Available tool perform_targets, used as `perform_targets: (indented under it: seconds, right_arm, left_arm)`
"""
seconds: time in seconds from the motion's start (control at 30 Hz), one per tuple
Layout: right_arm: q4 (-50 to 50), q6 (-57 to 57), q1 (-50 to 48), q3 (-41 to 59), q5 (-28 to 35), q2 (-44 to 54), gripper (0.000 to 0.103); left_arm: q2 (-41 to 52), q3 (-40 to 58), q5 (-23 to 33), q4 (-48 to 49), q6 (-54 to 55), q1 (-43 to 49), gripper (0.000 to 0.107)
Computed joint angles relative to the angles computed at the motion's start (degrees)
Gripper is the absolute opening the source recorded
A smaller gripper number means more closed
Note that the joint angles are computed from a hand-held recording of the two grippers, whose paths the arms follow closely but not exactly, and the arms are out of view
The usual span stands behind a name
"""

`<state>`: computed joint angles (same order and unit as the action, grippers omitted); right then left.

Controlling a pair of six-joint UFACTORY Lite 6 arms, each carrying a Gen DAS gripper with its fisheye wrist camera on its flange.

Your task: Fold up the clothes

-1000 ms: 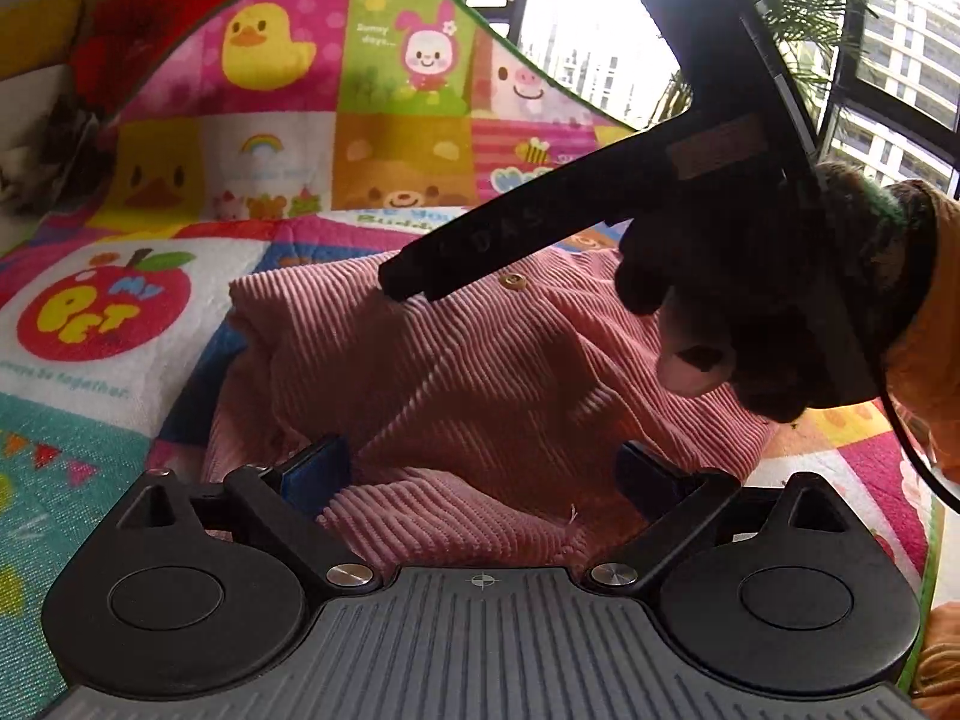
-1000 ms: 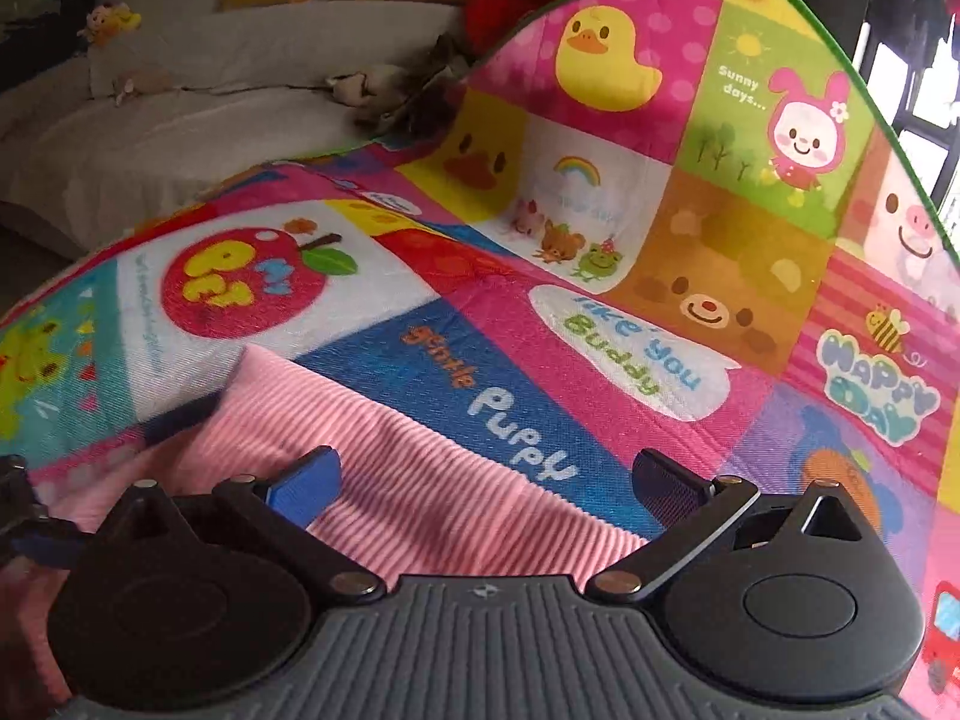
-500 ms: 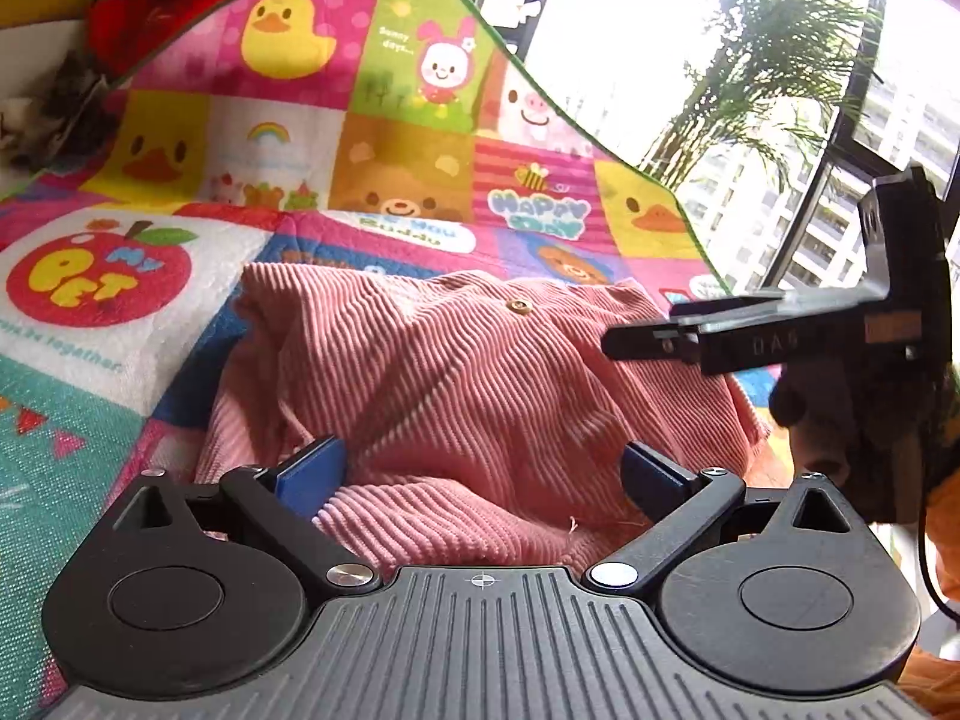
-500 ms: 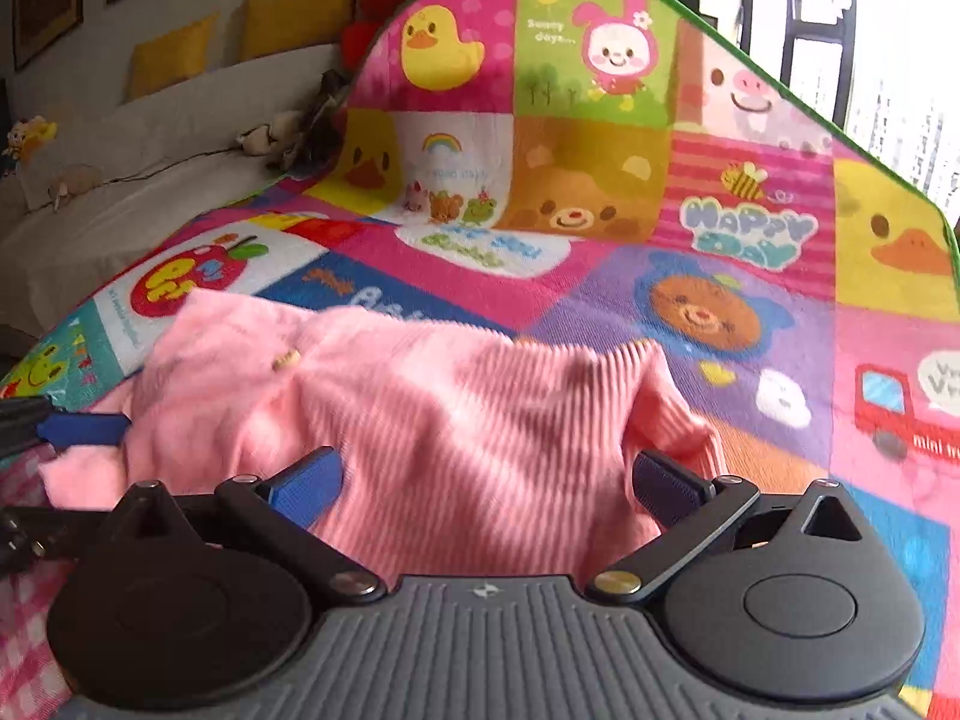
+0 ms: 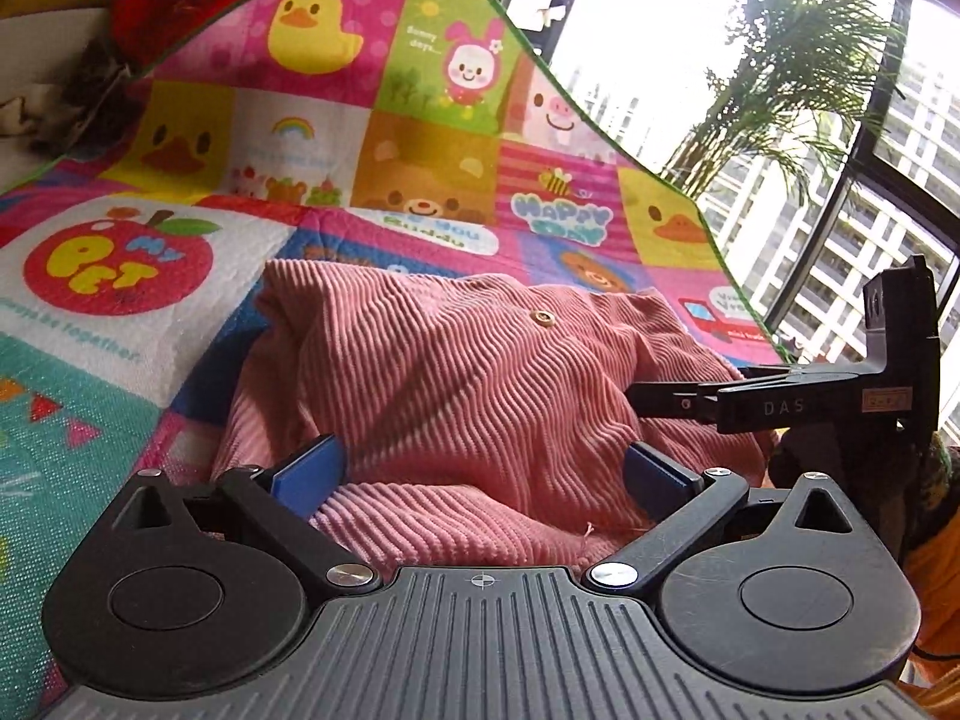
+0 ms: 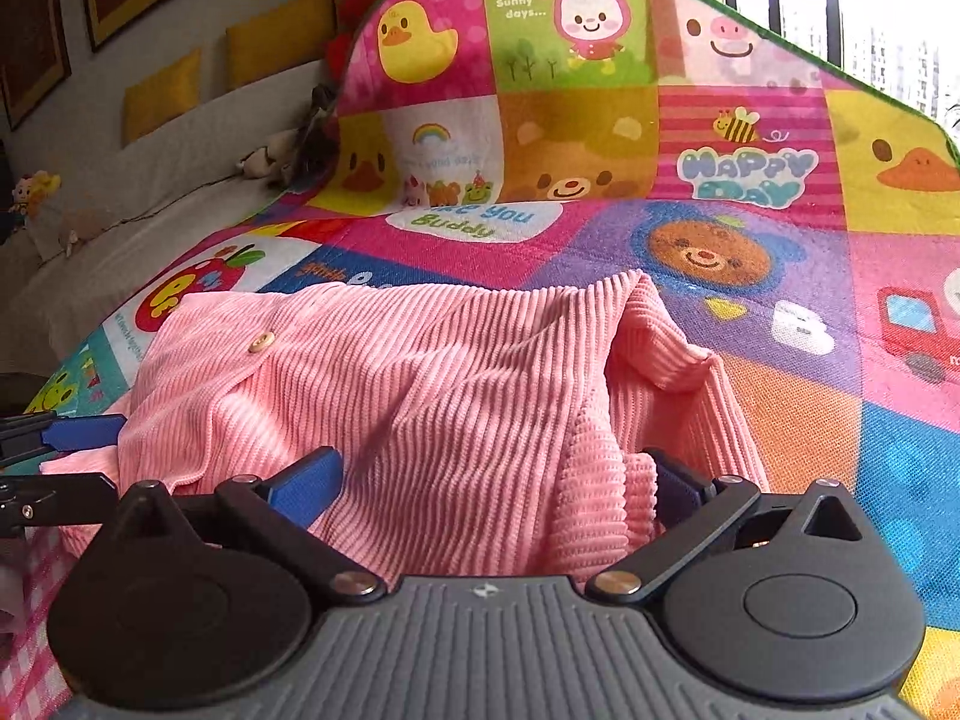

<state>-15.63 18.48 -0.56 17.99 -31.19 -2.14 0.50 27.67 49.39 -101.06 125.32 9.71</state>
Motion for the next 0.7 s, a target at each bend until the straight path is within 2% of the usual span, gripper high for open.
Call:
perform_targets:
  seconds: [0.17,0.33,0.53,0.7]
  right_arm:
    - [-2.79,2.13,-1.05,-0.36,-0.56,-0.27,0.103]
    - [-2.61,2.53,-1.26,-0.45,-0.9,-0.2,0.103]
    - [3.28,-2.66,1.34,-0.08,1.18,-0.47,0.103]
    - [0.21,-0.28,-0.03,-0.34,0.57,-0.57,0.103]
  left_arm:
    - [2.22,1.89,0.48,0.55,-0.86,-0.21,0.103]
    - [3.77,1.73,4.25,1.77,-0.75,3.02,0.103]
    - [4.4,1.71,5.9,1.85,-1.49,4.16,0.103]
    - [5.41,2.46,6.56,2.32,-2.47,4.45,0.103]
